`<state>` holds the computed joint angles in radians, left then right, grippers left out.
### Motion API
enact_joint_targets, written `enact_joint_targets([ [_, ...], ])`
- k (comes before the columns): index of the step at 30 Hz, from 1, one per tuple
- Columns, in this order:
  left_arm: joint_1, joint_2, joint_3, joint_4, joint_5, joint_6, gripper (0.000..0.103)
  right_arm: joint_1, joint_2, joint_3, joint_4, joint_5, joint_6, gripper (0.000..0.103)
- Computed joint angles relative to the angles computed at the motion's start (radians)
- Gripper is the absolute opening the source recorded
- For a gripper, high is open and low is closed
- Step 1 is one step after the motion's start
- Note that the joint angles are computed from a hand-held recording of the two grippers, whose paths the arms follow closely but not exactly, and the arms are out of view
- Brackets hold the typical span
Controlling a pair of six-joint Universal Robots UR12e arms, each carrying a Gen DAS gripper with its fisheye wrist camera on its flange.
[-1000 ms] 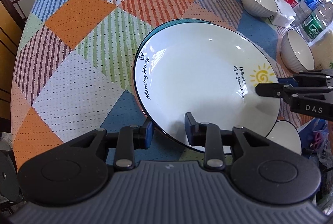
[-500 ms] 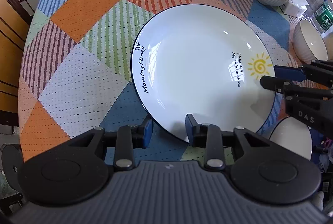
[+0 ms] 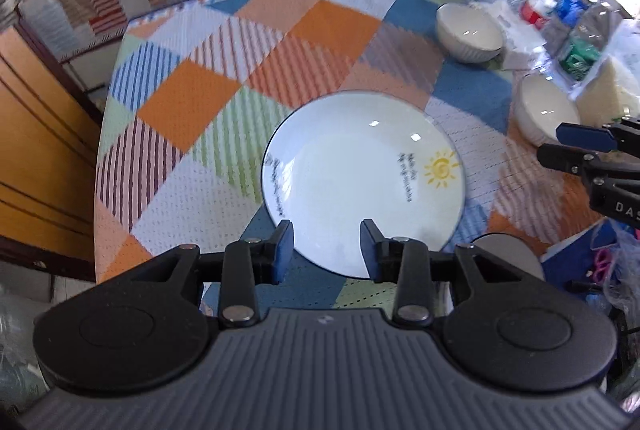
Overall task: Organize plates and bowls
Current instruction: 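Open both grippers and lift them off the white plate, then move both grippers to a white bowl rim beside the rice bag, close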
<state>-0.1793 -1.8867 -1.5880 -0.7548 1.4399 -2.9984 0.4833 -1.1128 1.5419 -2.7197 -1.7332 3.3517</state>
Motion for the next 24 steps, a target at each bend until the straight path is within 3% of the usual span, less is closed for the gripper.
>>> enact_joint_targets([
  [5, -0.021, 0.041, -0.01, 0.041, 0.004, 0.049, 0.041, -0.001, -0.052, 0.051, -0.04, -0.032, -0.001, 0.059],
  [12, -0.065, 0.05, 0.009, 0.056, 0.031, 0.064, 0.056, -0.008, -0.108, 0.122, -0.106, -0.074, -0.017, 0.075],
  [15, -0.086, 0.038, 0.027, 0.055, 0.042, 0.049, 0.067, -0.022, -0.127, 0.159, -0.143, -0.058, -0.006, 0.093],
  [22, -0.137, -0.018, 0.075, 0.072, 0.075, 0.011, 0.087, -0.041, -0.12, 0.216, -0.23, -0.08, 0.011, 0.1],
  [24, -0.149, -0.04, 0.095, 0.069, 0.072, -0.006, 0.088, -0.044, -0.109, 0.224, -0.237, -0.094, 0.013, 0.101],
])
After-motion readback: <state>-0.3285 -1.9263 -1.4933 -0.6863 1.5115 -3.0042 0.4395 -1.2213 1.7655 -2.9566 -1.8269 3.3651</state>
